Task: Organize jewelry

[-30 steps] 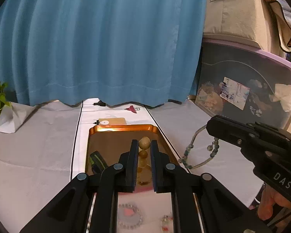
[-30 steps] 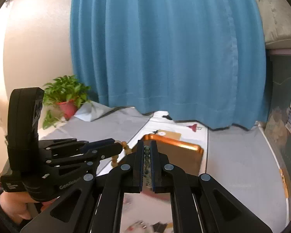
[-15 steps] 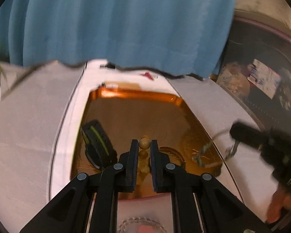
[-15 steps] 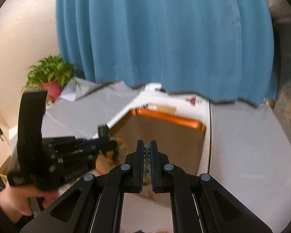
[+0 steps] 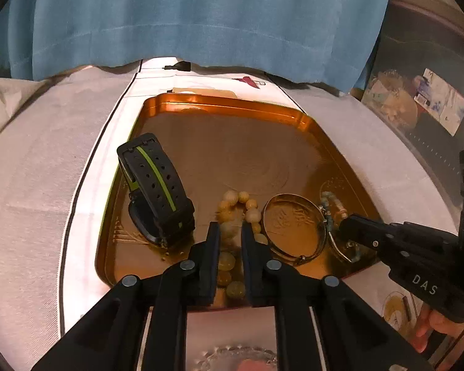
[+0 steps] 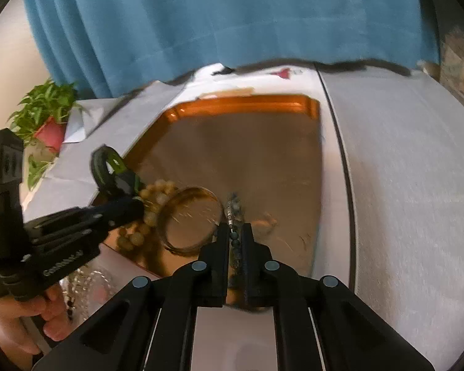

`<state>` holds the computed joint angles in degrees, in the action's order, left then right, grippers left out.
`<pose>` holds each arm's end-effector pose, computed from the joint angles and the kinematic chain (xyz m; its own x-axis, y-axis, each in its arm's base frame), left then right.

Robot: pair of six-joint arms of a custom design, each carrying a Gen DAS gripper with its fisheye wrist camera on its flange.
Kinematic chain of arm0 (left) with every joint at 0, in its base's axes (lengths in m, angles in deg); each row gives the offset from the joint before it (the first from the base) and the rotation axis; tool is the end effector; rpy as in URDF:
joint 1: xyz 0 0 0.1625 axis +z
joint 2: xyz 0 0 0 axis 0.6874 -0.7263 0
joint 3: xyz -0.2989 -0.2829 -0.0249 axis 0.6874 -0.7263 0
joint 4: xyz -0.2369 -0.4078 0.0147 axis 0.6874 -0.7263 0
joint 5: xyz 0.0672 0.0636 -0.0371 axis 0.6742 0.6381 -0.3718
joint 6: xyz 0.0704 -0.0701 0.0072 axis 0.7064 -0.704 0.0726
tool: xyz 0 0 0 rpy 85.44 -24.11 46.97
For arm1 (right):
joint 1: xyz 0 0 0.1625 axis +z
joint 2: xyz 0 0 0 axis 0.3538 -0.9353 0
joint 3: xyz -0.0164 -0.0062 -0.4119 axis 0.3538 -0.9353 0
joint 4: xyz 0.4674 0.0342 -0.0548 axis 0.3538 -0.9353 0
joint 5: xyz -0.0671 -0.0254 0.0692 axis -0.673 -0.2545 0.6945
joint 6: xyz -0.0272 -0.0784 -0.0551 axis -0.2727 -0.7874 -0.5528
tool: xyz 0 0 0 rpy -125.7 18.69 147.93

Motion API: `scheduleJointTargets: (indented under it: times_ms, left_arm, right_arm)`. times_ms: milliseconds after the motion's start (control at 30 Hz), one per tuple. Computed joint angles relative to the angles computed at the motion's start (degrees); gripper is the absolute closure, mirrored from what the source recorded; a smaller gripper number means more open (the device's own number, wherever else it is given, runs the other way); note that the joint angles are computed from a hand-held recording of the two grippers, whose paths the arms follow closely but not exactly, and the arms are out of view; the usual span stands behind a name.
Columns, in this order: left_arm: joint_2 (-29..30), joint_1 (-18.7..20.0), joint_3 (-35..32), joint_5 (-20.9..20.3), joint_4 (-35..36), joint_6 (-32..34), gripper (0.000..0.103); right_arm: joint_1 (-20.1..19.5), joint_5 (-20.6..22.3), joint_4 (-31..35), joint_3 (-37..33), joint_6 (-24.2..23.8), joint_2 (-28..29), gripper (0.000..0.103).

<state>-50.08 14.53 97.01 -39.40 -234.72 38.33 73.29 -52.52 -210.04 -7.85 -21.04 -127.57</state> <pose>-0.2101 -0.7222 0.1310 -0.8180 -0.0063 -0.5752 0.3833 0.7397 -0.5531 0.1677 -0.7991 0.1156 -0.7996 -0.4262 0.4230 -0.5709 0.7580 -0.3155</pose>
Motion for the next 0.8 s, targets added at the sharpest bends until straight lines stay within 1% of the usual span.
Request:
scheduleJointTargets:
  times_ms: [33,67,100,133,167,200,233,267,367,400,433,467,500,533,567,600,667,733,800]
  left_arm:
    - [-0.12,-0.2,0.06,0.13,0.07,0.24,0.075]
    - [-0.27,-0.61,0.41,0.29,-0.56,1.14,0.067]
    - [-0.34,-1.01,0.85,0.55,-1.71,2.36,0.053]
    - [-0.4,-1.41,1.33,1.0,-2.96,3.74,0.043]
    - [-0.43,-2.2,2.21,2.11,-4.61,5.06,0.041]
    - [-0.59,-2.74,2.92,3.18,-5.13,4.87,0.041]
    - [-0.75,-2.99,3.29,3.65,-5.11,4.39,0.041]
    - [-1.71,-3.5,4.76,3.66,-4.58,2.51,0.041]
    - [-4.75,-4.77,8.44,2.79,-2.62,-2.31,0.039]
    - [-5.74,-5.51,9.68,3.23,-2.29,-3.22,0.039]
    - [-6.18,-6.16,10.36,4.22,-2.07,-3.46,0.038]
    - [-6.88,-7.95,11.85,7.61,-1.9,-2.69,0.038]
    - [-7.35,-9.42,13.1,10.1,-2.46,-1.62,0.036]
    - [-7.82,-10.34,14.05,11.39,-2.8,-1.25,0.033]
    - [-9.27,-12.15,16.0,13.04,-2.22,-2.1,0.031]
    - [-10.26,-12.96,17.08,13.43,-1.74,-2.95,0.029]
    - [-13.82,-15.91,20.39,14.55,1.54,-7.65,0.027]
    - [-16.77,-18.25,22.42,15.47,6.63,-12.71,0.023]
    - [-19.75,-20.87,24.32,16.53,11.58,-17.17,0.022]
  right_arm:
    - [-0.04,-0.04,0.0,0.04,0.16,-0.05,0.078]
    - [0.01,-0.35,-0.48,0.3,0.11,-0.17,0.069]
    - [0.16,-0.91,-1.59,0.8,-0.19,-0.34,0.051]
    - [0.16,-0.38,-2.42,1.67,-0.63,-0.88,0.037]
    - [0.27,0.13,-3.16,2.92,-1.01,-1.75,0.029]
    - [0.35,0.49,-3.56,3.78,-1.29,-2.34,0.02]
    - [0.41,0.98,-4.43,5.24,-1.56,-3.27,0.019]
    - [0.51,0.96,-5.38,6.56,-1.53,-4.1,0.019]
    - [0.6,1.17,-7.01,10.56,0.35,-7.1,0.013]
    - [0.62,1.57,-7.29,11.83,0.72,-8.15,0.01]
    - [0.71,1.6,-7.54,12.95,0.78,-9.04,0.007]
    - [1.17,0.43,-7.9,14.57,0.73,-10.36,0.005]
    - [1.62,-0.72,-8.9,15.82,0.52,-11.21,0.002]
    - [2.14,-1.59,-10.76,18.08,-0.22,-12.79,0.001]
    - [2.24,-1.29,-11.85,19.82,-0.87,-14.12,0.0]
    - [2.53,-0.42,-13.32,22.59,-1.4,-16.32,0.0]
    - [3.26,-0.2,-15.4,26.86,-1.29,-19.87,0.0]
    - [4.59,-1.05,-17.65,31.58,-1.14,-24.0,0.0]
    - [5.86,-1.33,-19.42,35.12,-1.05,-27.27,0.0]
